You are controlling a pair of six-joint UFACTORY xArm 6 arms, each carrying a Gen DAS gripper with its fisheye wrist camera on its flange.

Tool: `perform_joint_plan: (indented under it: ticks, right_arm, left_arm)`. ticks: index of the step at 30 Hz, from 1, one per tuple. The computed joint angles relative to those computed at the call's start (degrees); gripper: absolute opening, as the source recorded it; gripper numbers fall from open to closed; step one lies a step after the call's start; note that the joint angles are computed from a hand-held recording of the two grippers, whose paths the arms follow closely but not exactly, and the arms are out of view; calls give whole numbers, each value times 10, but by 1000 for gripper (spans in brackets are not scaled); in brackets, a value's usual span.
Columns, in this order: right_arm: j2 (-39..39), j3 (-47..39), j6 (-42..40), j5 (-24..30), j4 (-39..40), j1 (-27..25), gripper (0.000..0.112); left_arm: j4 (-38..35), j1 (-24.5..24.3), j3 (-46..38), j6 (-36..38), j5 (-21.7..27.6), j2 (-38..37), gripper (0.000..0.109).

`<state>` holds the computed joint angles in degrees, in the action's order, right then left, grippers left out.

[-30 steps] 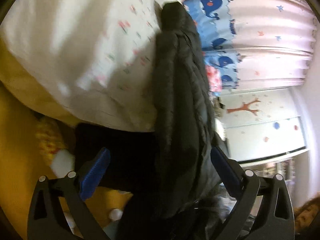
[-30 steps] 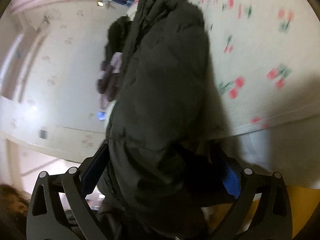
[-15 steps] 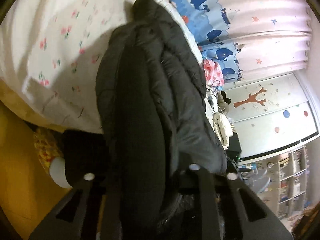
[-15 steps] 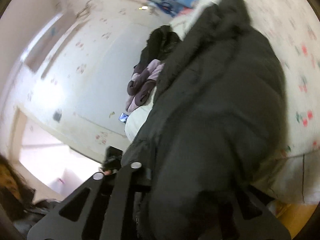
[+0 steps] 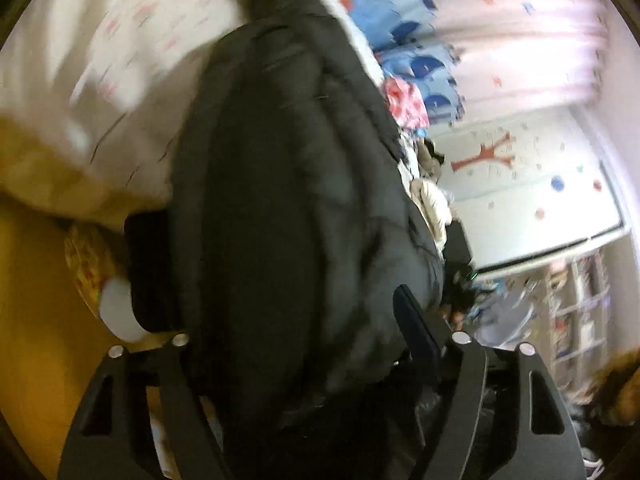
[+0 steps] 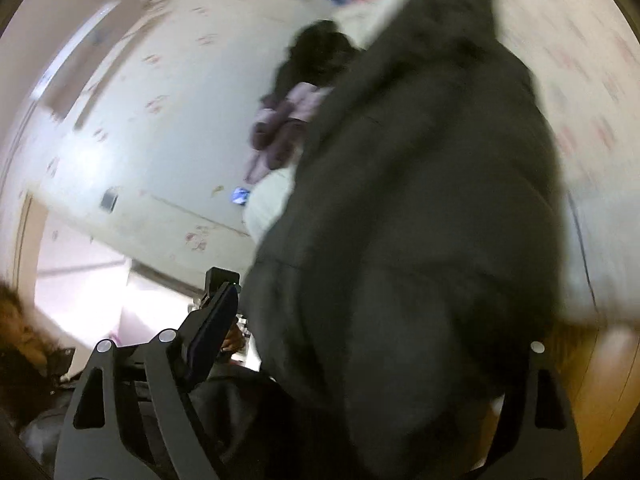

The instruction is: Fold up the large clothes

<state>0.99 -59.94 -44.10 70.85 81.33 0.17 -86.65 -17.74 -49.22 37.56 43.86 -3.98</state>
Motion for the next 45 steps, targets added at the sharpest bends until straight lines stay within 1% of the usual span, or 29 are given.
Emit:
perform_joint_plan:
  ticks: [2,4,6,8,9,10,11,12,13,15,17,19,22,24,28,29,34,38,39,41,43,45]
  right_arm:
    - [-2,31,0,-6,3,-3,84]
    - [0,52,-4,-5,11,-6,84]
    - [-3,70,-20,6,25,-10,84]
    - [-8,79,-44,11,42,-9,69]
    - [-8,77,-55,12,49,-5,52]
    - [-11,72,-66,4,57,2,37]
    - [-11,67,-80,2,71,6,31]
    - [-9,60,-91,2,85,11,24]
    - [-17,62,-117,12,115,7,21]
    - [-27,65,-153,36,171,0,20]
    - [-30,57,-171,42,206,1,20]
    - [-22,44,-175,35,215,11,20]
    - [-12,51,-183,40,221,17,20]
    - [-13,73,-193,62,220,1,20]
    - [-6,82,-196,80,234,-9,20]
    - [5,60,-186,86,231,-16,20]
    - [21,9,-181,102,249,-18,20]
    - [53,-56,-170,97,281,-14,20]
    - [67,-79,-168,93,288,-13,20]
    - [84,-119,-154,77,293,-11,20]
    - [108,-170,-140,53,295,-6,20]
    - [137,-226,-118,27,292,-1,20]
  left_arm:
    - [-33,3,8,21,-3,12,91]
    - [-55,9,6,33,12,30,91]
    - [-78,6,-2,41,11,45,91]
    - [-105,-7,-5,64,-8,50,90]
    - [-115,-12,-8,69,-14,52,76]
    - [-122,-15,-12,70,-14,52,64]
    - [-126,-18,-16,73,-14,50,43]
    - [-132,-24,-16,76,-26,41,35]
    - [-139,-30,-15,84,-42,28,31]
    - [-161,-38,-11,108,-60,-5,21]
    - [-181,-41,-6,131,-70,-30,18]
    - [-186,-41,-6,144,-80,-44,18]
    - [-183,-31,5,145,-57,-36,18]
    - [-184,-25,17,141,-39,-23,18]
    - [-230,-15,38,172,-14,-26,18]
    - [-235,-13,35,178,-11,-30,18]
    - [-223,-7,-21,184,-20,-32,18]
    - [-216,-1,-97,188,-34,-1,18]
    - [-214,0,-111,190,-37,7,18]
    - [-203,-1,-166,186,-61,36,18]
    - [-194,-4,-215,181,-86,66,18]
    - [-182,2,-273,166,-95,107,18]
